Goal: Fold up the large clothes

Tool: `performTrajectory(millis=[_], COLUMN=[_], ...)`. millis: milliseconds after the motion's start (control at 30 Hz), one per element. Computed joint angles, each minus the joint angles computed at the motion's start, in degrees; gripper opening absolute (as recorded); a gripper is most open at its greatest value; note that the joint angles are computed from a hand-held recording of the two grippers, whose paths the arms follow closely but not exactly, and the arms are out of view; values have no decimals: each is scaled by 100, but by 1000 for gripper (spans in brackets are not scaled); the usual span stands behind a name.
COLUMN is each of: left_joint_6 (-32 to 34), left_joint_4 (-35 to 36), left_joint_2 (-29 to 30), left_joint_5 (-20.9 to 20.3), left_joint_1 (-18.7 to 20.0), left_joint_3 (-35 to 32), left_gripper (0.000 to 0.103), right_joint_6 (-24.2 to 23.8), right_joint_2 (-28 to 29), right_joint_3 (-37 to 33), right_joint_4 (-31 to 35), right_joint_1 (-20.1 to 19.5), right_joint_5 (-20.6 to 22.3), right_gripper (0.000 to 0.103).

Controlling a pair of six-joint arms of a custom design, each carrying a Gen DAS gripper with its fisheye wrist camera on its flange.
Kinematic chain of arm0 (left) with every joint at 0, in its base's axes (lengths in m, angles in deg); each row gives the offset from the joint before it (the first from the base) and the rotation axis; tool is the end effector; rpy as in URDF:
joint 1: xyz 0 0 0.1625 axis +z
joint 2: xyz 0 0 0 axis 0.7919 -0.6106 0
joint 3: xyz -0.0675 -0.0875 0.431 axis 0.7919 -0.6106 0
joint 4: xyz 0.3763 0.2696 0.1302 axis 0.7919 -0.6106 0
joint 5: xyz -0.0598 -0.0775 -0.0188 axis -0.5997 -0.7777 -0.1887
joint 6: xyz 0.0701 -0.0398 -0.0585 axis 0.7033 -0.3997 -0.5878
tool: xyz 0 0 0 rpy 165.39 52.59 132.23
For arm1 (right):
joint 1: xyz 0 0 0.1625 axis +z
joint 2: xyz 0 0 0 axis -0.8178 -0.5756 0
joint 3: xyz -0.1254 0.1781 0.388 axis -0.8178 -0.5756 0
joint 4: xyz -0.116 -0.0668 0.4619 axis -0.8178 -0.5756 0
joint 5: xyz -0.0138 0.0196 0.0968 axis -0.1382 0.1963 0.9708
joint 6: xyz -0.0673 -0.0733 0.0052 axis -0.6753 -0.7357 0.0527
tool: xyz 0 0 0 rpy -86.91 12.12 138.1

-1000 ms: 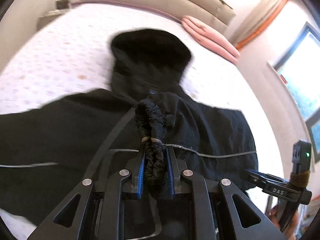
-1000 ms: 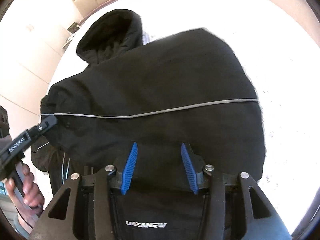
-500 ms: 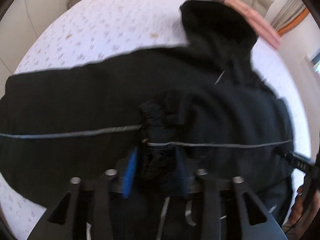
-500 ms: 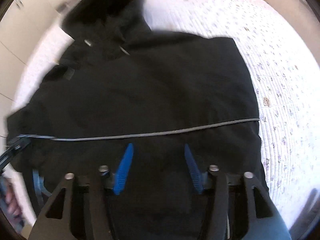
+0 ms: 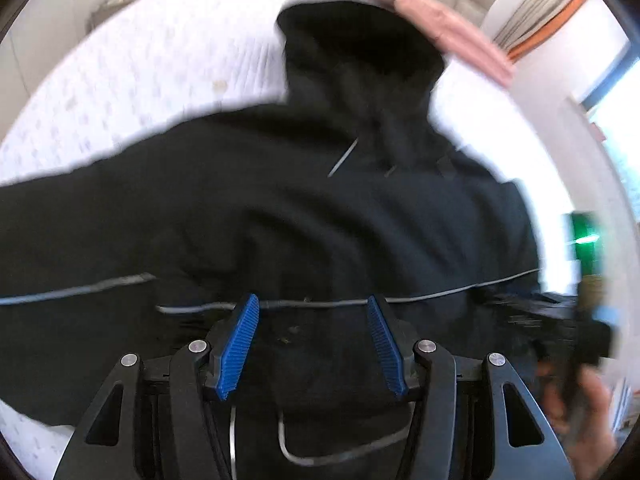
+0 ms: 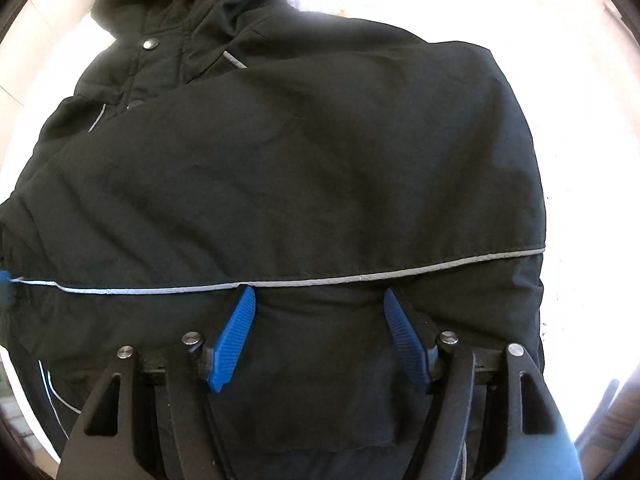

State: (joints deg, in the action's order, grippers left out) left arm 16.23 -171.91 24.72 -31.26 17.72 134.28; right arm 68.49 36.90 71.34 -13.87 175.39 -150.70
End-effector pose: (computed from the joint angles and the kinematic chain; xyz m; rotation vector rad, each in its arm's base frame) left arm -0.1270 -0.8516 0.4563 0.7878 2.6448 -0.0780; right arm 0.5163 -0.7588 0.0914 -0.5669 -2.2453 0.5298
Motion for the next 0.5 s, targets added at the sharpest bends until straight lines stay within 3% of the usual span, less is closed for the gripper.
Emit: performTrajectory(millis=[133,233,433,500], left_joint_6=[164,-138,-200,-368], left_joint_4=[-190,273,513,1016], left_joint_2=[2,195,13,101], left_joint_5=[180,-39,-477,-713], left_joint_1=[45,71,97,217], left_joint_3=[226,-260,-461,-845], left_gripper=[58,59,59,59], right_joint_6=[-137,-275,-178,-228], right_joint_2=[26,-143,-155,-153], right_joint_3=[33,454,537,611], right_joint_4=[-133,-594,-578,-717], right_joint_1=[3,22,57,84], right_joint_5=[-78,-182,-256,-346], right_gripper=[73,76,78,79])
